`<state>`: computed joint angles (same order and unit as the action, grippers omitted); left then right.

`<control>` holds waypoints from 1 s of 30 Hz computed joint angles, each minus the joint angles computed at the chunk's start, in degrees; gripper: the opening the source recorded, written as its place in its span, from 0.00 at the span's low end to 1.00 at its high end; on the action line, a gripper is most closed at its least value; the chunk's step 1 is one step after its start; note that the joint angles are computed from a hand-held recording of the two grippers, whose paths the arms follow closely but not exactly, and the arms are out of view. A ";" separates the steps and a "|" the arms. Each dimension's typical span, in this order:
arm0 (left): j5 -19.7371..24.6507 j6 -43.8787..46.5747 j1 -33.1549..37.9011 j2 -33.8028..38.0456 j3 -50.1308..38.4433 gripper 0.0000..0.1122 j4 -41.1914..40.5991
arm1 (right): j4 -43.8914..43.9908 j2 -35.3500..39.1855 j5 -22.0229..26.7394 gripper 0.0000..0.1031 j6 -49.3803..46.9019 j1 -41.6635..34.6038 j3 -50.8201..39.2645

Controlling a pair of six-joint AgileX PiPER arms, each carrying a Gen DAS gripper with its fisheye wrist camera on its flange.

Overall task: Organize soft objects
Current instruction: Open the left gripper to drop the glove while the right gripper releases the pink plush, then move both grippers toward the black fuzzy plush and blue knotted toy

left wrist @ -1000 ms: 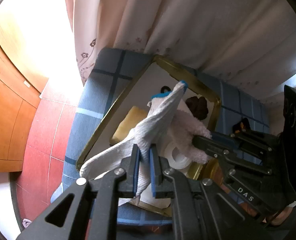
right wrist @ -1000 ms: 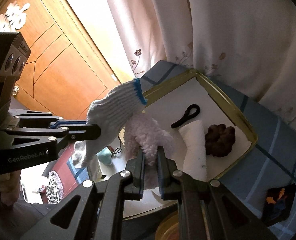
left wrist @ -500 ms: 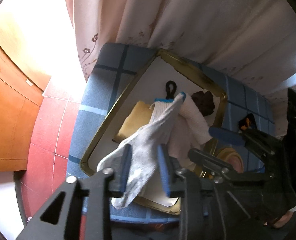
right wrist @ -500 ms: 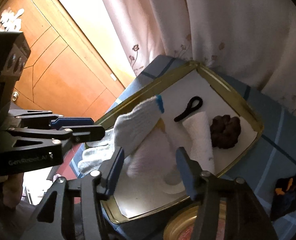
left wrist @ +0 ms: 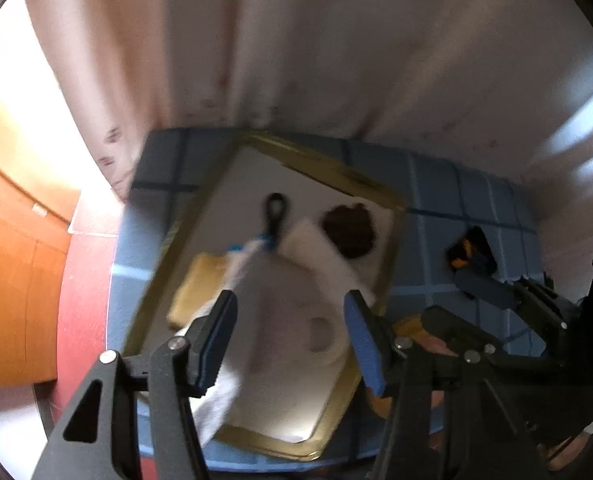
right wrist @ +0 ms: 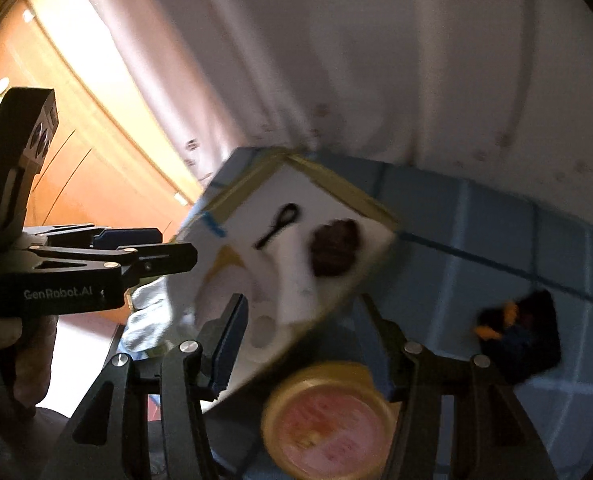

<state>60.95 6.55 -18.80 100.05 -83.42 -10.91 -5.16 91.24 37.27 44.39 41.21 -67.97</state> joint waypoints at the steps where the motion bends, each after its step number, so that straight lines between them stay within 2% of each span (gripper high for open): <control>1: 0.24 -0.01 -1.43 0.69 -0.71 0.50 -0.11 | -0.97 -1.44 0.24 0.55 1.60 -0.25 1.58; 9: 2.09 0.21 -11.33 5.59 -6.16 0.51 -1.44 | -7.34 -12.61 3.98 0.56 12.60 -1.70 12.79; 14: 2.50 -0.91 -17.93 9.45 -10.05 0.52 -2.40 | -9.93 -21.63 9.85 0.56 17.89 -2.90 19.77; 20: 3.86 -3.09 -24.31 15.82 -17.22 0.52 -2.34 | -9.01 -30.35 14.86 0.56 16.98 -6.93 25.87; 30: 3.38 -7.91 -29.63 25.27 -26.31 0.52 -0.84 | -6.09 -37.85 19.75 0.56 11.32 -11.85 30.73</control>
